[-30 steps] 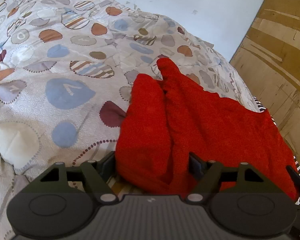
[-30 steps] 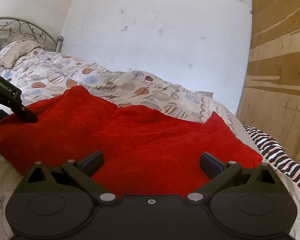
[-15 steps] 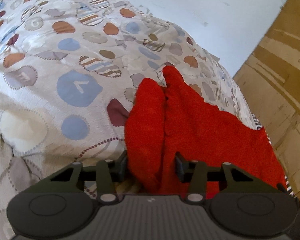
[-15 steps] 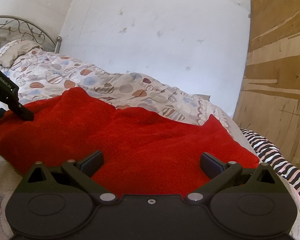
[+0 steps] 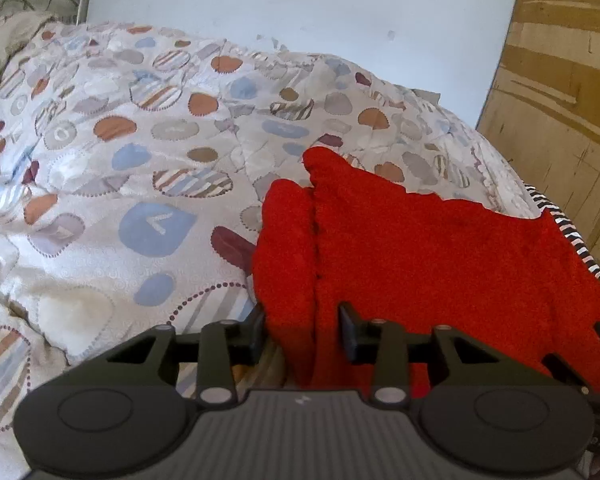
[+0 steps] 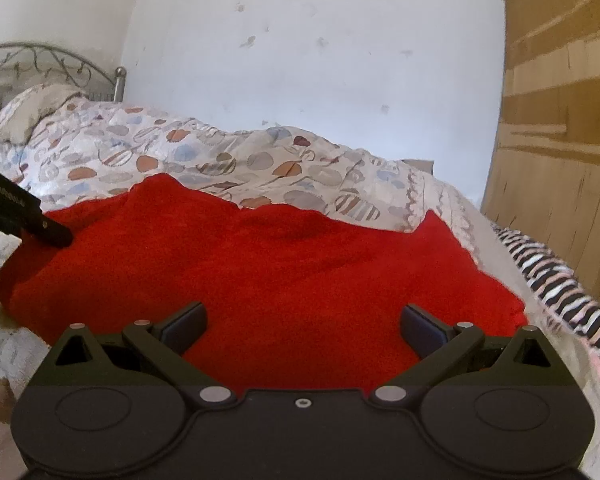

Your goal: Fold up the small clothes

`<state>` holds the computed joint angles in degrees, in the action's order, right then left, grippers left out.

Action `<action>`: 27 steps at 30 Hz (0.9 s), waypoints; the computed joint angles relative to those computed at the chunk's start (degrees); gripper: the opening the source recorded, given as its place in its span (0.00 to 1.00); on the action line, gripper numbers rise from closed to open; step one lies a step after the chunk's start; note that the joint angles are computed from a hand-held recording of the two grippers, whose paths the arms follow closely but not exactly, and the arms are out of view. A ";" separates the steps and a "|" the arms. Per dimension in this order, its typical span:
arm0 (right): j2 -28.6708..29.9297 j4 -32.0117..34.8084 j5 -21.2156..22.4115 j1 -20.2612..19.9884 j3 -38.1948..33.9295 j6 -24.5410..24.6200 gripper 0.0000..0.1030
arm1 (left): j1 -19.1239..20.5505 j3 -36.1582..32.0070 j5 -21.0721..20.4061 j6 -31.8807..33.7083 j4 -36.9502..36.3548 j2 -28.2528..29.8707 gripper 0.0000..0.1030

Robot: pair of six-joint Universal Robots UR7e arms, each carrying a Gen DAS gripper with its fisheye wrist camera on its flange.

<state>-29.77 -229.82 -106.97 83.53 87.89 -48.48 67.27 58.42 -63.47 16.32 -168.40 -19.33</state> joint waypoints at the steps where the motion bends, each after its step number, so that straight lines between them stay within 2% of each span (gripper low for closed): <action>1: 0.05 -0.07 0.32 -0.12 0.04 0.31 1.00 | 0.25 -0.77 -0.71 -0.94 1.25 0.14 0.41; 3: 0.26 -0.33 0.68 -0.27 -0.14 0.35 1.00 | 0.90 -1.88 -2.27 -2.54 3.49 0.20 0.39; 4: 0.45 -0.58 0.68 -0.23 -0.29 0.16 1.00 | 1.29 -2.22 -3.60 -4.00 4.59 0.04 0.31; 7: 0.56 -0.76 0.60 -0.17 -0.20 0.12 1.00 | 2.07 -1.84 -6.82 -6.35 4.23 -0.59 0.22; 10: -0.21 1.18 0.20 -0.06 0.29 1.94 1.00 | 1.85 -0.60 -9.26 -5.41 1.66 -1.24 0.18; 13: -1.99 4.01 -0.26 0.24 1.55 3.92 1.00 | 1.54 -1.77 -14.34 -5.87 1.90 -1.26 0.17; 16: -4.10 4.50 0.20 0.28 3.59 4.34 1.00 | -0.37 -4.55 -15.75 -1.78 2.77 0.01 0.16; 22: -9.76 -3.47 -0.21 -0.89 10.07 4.12 1.00 | -5.57 -10.82 -17.72 8.45 7.30 4.54 0.16; 27: -14.45 -10.87 -3.41 -3.08 15.24 4.00 1.00 | -9.12 -17.29 -19.01 12.21 15.71 10.03 0.16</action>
